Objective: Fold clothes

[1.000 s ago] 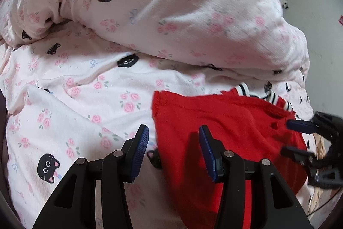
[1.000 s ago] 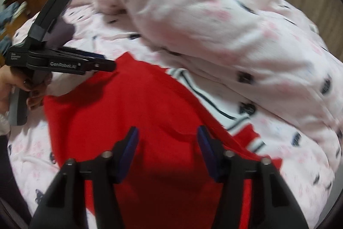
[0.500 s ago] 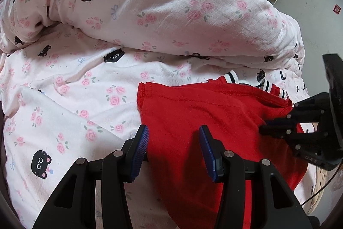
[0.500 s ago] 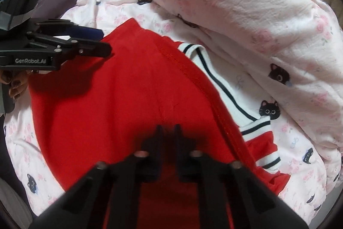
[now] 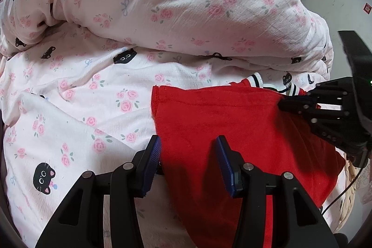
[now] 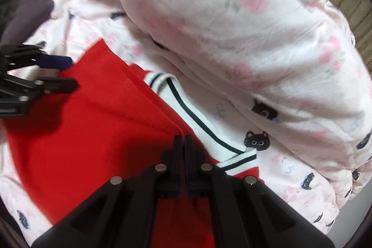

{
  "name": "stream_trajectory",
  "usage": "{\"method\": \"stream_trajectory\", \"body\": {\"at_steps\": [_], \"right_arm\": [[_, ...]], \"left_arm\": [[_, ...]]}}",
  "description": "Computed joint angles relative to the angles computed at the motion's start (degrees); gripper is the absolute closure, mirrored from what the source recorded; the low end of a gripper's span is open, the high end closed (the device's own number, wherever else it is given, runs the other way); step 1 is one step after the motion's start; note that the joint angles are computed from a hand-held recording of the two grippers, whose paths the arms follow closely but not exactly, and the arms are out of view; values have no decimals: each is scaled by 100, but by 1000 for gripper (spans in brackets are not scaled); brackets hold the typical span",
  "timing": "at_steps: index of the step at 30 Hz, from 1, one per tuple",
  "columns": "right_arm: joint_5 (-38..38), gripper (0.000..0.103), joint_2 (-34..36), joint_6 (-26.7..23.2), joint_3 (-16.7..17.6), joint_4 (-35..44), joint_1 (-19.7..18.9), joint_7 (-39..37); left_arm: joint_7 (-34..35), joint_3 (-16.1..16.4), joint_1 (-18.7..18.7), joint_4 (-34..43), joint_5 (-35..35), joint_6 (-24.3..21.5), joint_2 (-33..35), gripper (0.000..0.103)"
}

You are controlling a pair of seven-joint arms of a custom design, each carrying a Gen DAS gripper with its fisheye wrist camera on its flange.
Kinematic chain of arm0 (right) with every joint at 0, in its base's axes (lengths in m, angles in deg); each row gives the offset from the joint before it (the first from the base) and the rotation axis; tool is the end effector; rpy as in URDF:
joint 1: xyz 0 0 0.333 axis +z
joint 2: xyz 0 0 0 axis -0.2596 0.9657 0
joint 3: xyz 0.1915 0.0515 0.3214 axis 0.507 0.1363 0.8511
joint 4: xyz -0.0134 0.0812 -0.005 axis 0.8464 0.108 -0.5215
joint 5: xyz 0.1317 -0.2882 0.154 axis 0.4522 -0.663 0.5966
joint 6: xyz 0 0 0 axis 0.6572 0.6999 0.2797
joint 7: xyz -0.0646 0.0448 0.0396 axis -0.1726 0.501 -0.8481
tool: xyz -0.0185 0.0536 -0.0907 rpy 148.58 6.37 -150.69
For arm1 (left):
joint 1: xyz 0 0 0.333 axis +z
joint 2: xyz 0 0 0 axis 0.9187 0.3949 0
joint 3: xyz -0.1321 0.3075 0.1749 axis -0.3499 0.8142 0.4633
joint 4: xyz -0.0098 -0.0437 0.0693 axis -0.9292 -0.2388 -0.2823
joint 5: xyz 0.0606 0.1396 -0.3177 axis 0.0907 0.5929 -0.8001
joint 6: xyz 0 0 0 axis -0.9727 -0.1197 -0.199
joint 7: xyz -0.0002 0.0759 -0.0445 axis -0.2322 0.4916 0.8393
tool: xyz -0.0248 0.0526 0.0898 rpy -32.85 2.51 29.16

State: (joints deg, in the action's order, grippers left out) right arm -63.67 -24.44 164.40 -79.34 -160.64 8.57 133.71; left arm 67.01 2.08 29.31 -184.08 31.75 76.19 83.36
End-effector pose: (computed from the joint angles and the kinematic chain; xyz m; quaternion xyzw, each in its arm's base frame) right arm 0.5259 0.2730 0.5436 -0.9372 0.2882 -0.1476 0.1301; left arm 0.4158 -0.5260 0.5018 -0.7206 0.6269 -0.2754 0.1093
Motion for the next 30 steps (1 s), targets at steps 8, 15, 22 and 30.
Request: {"method": "stream_trajectory", "body": {"at_steps": [8,15,22,30], "right_arm": [[631,90,-65,259,-31,-68,-170,-88],[1060,90,-622,344,-127,-343,-621,-785],[848,90,-821,-72,-51,-632,-813,-1497],[1057,78,-855,-116,5,-739,-842,-1905]], "left_arm": [[80,-9,23,3,-110,-3,62,59],[28,13,7,25,-84,-22,74,59],[75,4,2,41,-88,-98,67,59],[131,9,0,140,-111,-111,147,59]]}}
